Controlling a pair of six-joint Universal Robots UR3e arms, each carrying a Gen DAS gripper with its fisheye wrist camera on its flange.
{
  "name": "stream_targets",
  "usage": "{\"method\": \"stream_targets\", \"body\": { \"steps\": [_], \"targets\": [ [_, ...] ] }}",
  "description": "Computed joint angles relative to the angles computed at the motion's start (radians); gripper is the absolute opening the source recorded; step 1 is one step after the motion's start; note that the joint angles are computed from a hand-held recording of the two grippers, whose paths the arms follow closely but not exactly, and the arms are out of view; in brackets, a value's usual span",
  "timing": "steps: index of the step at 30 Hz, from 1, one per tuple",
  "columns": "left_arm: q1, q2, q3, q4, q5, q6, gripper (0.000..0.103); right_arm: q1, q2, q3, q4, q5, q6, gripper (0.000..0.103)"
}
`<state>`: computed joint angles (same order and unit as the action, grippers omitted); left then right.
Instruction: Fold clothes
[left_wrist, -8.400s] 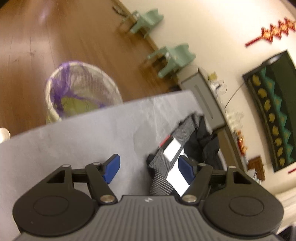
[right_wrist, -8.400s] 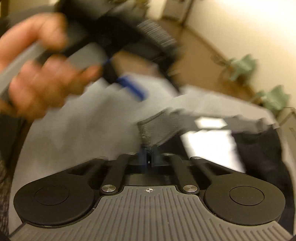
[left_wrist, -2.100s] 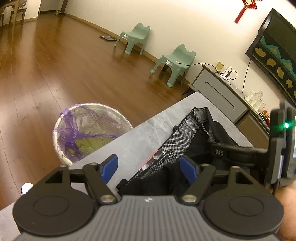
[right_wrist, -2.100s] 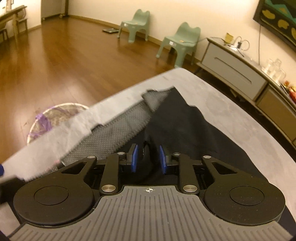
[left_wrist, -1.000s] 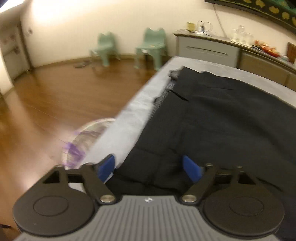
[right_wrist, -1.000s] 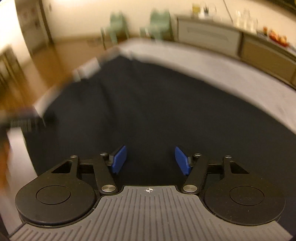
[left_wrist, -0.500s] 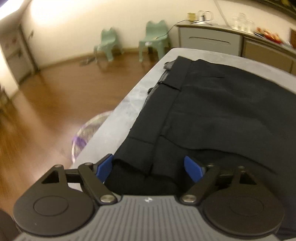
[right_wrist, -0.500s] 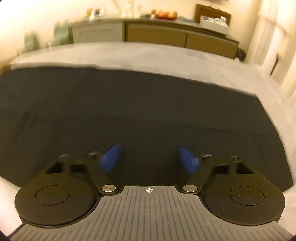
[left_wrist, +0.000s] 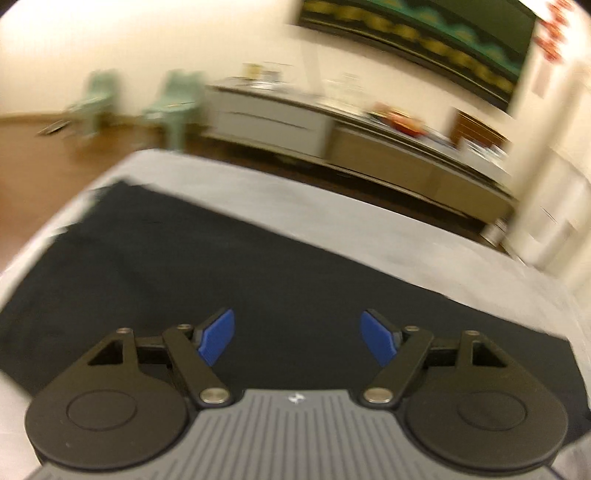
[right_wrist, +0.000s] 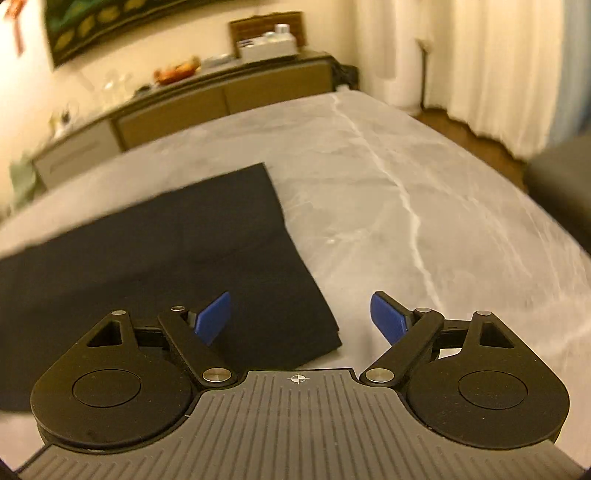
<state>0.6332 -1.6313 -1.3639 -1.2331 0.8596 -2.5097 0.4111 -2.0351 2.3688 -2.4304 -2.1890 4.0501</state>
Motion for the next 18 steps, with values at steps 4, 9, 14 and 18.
{"method": "stream_targets", "body": {
  "steps": [4, 9, 14, 18],
  "targets": [
    [-0.212, 0.129, -0.137, 0.001, 0.002, -0.014, 0.078, 0.065, 0.08, 0.03, -0.115, -0.05, -0.066, 0.049],
    [-0.527, 0.103, -0.171, 0.026, -0.027, -0.179, 0.08, 0.203, 0.195, -0.053, -0.076, -0.162, -0.082, 0.003],
    [-0.884, -0.115, -0.031, 0.22, 0.124, -0.335, 0.082, 0.418, 0.398, -0.232, 0.136, -0.383, -0.083, 0.003],
    [-1.128, -0.347, 0.211, 0.219, 0.297, -0.365, 0.083, 0.451, 0.429, -0.215, 0.078, -0.411, -0.151, 0.003]
  ]
}}
